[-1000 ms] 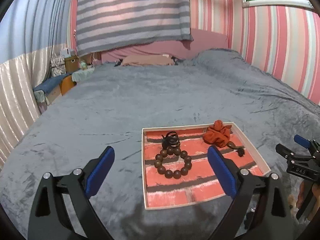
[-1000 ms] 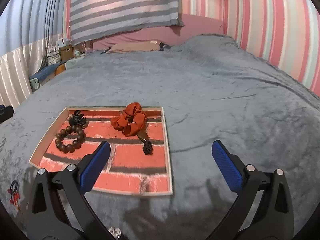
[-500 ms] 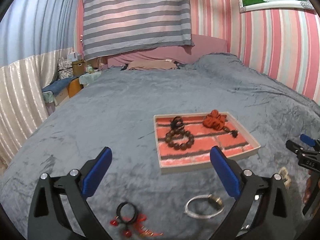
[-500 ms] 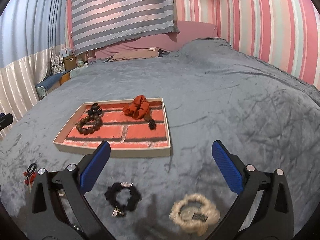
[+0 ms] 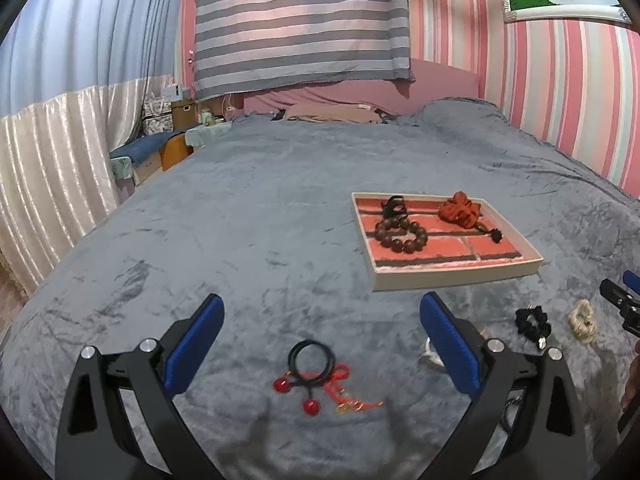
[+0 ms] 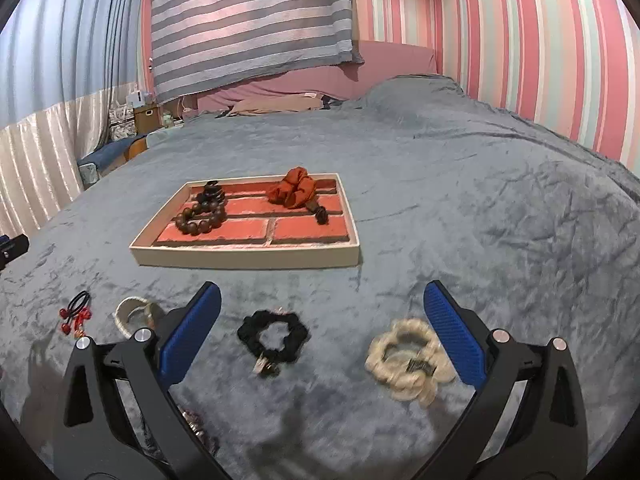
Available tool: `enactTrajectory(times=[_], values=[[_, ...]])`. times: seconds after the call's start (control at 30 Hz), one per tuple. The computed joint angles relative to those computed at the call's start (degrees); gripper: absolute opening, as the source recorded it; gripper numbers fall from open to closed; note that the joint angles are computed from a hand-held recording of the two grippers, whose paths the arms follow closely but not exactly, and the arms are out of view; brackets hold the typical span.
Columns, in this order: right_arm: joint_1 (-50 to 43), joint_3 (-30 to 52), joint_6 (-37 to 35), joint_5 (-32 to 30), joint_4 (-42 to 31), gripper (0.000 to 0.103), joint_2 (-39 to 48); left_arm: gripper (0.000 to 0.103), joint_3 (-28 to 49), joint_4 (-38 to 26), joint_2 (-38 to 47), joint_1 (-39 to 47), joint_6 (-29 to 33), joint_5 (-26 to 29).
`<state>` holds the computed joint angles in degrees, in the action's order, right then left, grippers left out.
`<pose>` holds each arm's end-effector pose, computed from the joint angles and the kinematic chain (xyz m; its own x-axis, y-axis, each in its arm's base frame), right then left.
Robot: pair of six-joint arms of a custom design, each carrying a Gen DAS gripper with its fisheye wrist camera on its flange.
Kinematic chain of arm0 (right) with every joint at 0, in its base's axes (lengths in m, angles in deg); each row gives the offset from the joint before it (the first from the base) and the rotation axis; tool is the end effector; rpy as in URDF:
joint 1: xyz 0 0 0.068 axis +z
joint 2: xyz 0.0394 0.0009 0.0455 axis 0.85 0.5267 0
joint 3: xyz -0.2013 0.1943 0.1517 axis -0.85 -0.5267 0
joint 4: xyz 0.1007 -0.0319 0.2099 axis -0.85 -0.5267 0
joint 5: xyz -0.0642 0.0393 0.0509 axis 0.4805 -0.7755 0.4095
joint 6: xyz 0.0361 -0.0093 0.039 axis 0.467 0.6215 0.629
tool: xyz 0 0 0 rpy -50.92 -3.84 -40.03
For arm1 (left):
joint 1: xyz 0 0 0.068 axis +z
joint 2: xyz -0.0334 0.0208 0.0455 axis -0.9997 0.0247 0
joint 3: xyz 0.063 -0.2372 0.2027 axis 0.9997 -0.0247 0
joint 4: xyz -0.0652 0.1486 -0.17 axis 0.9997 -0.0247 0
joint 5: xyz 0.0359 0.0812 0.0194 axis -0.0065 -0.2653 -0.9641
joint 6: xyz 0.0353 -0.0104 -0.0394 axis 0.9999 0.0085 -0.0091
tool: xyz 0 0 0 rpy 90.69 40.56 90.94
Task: Organize jewelry
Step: 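Withdraw both open tools from the tray toward the remaining jewelry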
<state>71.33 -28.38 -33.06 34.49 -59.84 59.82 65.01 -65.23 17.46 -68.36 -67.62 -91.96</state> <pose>0.3075 0.0793 0.2900 -0.4974 -0.2246 -0.8380 -0.4455 0.8949 0.0246 0.1609 0.0620 0.3115 -0.4920 -0.2333 -0.8388 -0.4234 0.9059 -0.0036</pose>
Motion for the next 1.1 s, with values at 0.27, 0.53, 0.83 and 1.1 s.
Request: enactTrajectory(times=[0.27, 0.53, 0.83, 1.1], values=[[2.2, -6.7, 0.2, 0.2, 1.9, 0.099, -2.9, 0.096, -5.1, 1.5, -1.2, 7.5, 2.6, 4.2], [5.3, -11.8, -0.4, 1.5, 3.9, 0.099, -3.1, 0.096, -8.8, 5.3, 1.4, 12.0, 4.9, 6.7], [8.3, -14.3, -1.3, 2.9, 4.3, 0.095, -0.8, 0.096, -10.4, 10.5, 7.4, 14.2, 6.3, 7.8], [10.3, -14.7, -2.6, 4.1, 4.3, 0.088, 0.6, 0.095, -8.9, 13.9, 15.8, 14.6, 7.0, 8.3]])
